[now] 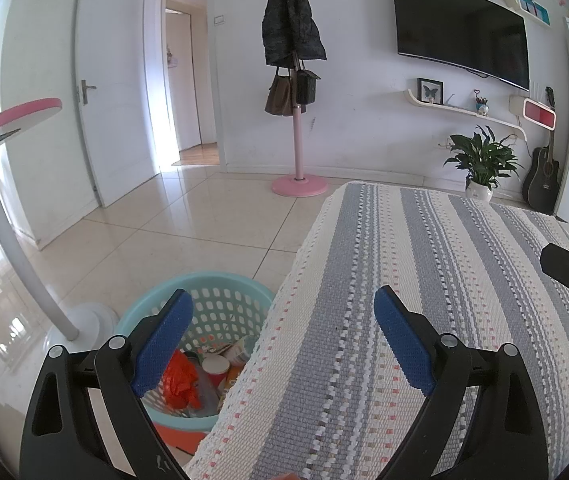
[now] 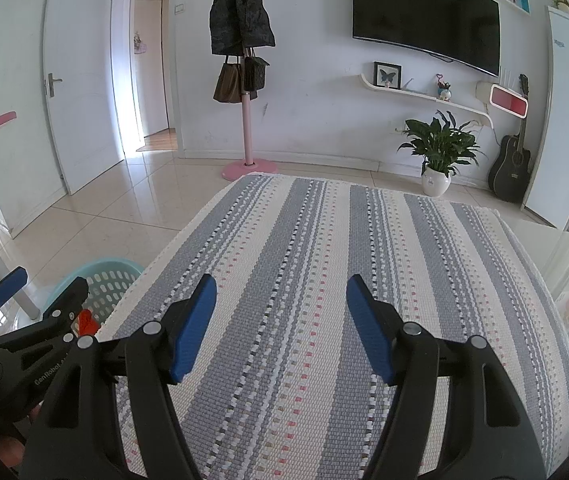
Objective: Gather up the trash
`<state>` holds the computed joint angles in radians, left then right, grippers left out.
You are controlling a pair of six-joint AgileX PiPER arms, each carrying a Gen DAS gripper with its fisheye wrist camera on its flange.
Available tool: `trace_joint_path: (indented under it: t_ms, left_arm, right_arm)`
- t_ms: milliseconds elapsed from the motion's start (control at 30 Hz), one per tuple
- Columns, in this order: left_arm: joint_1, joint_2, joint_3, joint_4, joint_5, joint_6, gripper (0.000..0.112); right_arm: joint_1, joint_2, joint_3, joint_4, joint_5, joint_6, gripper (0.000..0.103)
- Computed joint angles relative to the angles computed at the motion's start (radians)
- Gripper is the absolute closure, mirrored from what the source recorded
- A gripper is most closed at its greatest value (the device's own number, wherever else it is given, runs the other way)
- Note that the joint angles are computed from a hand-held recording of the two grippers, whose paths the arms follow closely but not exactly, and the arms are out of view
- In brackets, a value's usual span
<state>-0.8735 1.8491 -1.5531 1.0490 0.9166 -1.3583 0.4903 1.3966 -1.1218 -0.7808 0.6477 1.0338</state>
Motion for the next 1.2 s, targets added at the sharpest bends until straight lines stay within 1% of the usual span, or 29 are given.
trace_joint_path:
  t_ms: [1200]
  left_arm:
    - [0.0, -0.002, 0.006, -0.001, -0.003, -0.003, 0.023]
  right_arm:
    - [0.0, 0.001, 0.008, 0.0, -0.003, 0.013, 0.039]
